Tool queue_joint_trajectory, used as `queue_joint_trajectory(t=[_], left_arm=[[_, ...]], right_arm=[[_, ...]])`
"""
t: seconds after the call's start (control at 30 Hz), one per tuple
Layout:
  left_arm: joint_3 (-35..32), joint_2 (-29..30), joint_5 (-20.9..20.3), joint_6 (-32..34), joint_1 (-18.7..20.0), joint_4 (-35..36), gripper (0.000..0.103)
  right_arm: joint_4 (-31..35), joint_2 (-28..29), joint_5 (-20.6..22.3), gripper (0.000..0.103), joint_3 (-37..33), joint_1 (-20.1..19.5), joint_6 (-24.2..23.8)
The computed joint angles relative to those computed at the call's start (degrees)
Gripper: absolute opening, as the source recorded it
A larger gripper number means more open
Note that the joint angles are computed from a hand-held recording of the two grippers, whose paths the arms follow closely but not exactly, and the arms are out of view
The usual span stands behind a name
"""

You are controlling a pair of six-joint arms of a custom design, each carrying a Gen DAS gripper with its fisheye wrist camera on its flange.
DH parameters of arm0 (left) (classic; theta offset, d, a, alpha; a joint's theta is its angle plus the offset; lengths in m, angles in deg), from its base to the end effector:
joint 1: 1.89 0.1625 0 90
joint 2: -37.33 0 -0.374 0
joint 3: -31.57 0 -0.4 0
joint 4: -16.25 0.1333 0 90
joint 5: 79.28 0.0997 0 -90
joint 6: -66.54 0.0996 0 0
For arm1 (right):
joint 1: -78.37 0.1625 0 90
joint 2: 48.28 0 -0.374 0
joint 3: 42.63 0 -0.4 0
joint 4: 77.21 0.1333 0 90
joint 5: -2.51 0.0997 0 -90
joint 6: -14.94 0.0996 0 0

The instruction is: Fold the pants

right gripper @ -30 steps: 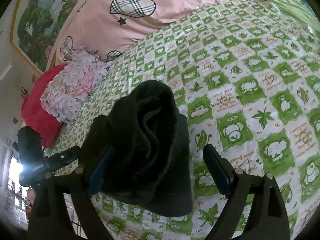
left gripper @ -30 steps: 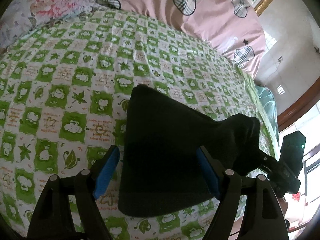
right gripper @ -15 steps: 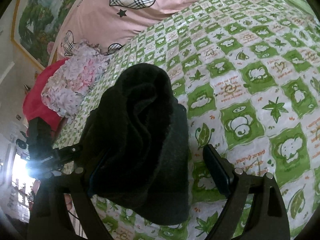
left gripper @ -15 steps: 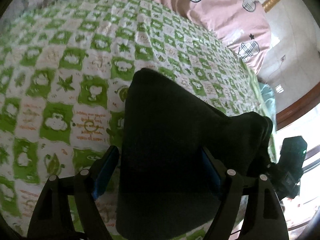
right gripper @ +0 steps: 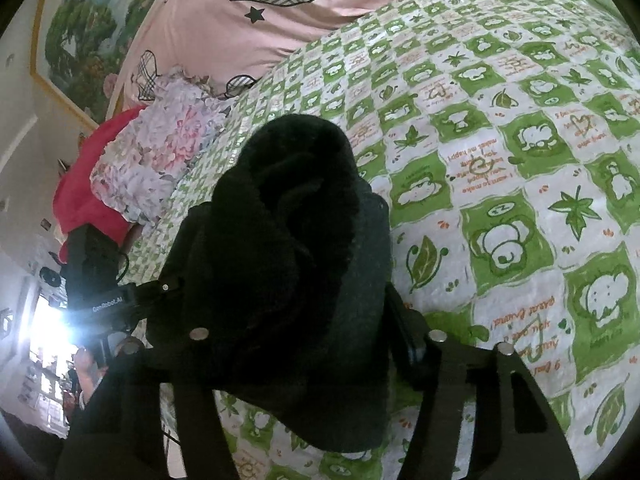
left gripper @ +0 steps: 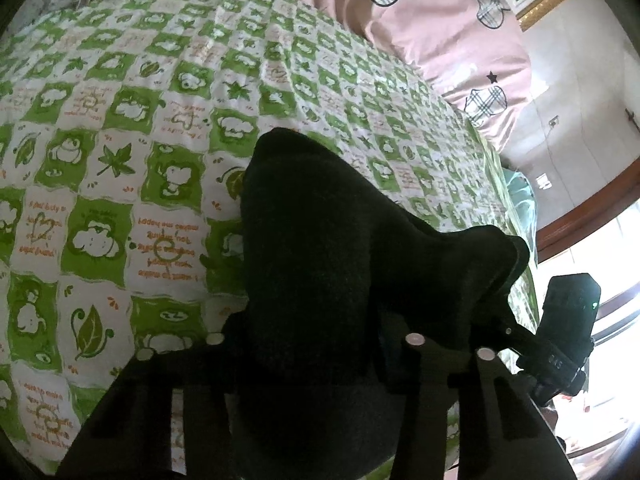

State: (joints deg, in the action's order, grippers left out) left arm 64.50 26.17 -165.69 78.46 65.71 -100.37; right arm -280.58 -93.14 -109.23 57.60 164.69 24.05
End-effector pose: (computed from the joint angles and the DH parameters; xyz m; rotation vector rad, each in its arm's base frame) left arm -0.1934 -0.8355 -0.0041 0.9060 2.9478 -0.1389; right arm 0.0562 -0.6286 0.1327 -0.5382 -2.4337 1.3948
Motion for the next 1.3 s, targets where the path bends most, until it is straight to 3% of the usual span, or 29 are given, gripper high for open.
queue_joint_trajectory(t=[0.2,0.47,0.8,1.1,1.3], left_arm=[[4.31,-2.78,1.05,1.03,-1.04,-3.20,0.034],[11.11,-7.76,1.01,2.59,-2.44,-8.42,0.031],[14.32,-10.41,0.70,3.52,-3.89,-13.47,0.031],[6.32,-5.99,1.85,2.71,-4.09,-13.29,0.031],[-7.39,1.79,3.56,2.00,-3.77,-8.29,0.031]], right_arm=[[0.30,-0.20,-1.39,0.046,-0.58,1.30,-1.88],[-0.76,-0.70,-1.73,0.045,-0.89,2.62,-3.63],[-0.57,-1.92,-2.36,0.045,-2.74,4.12,-8.58],[5.17,-1.76,-0.53,0.045,-9.09,3.46,-13.17],[10.26,0.06,0.90,0.045,-15.07,2.40,-15.64]])
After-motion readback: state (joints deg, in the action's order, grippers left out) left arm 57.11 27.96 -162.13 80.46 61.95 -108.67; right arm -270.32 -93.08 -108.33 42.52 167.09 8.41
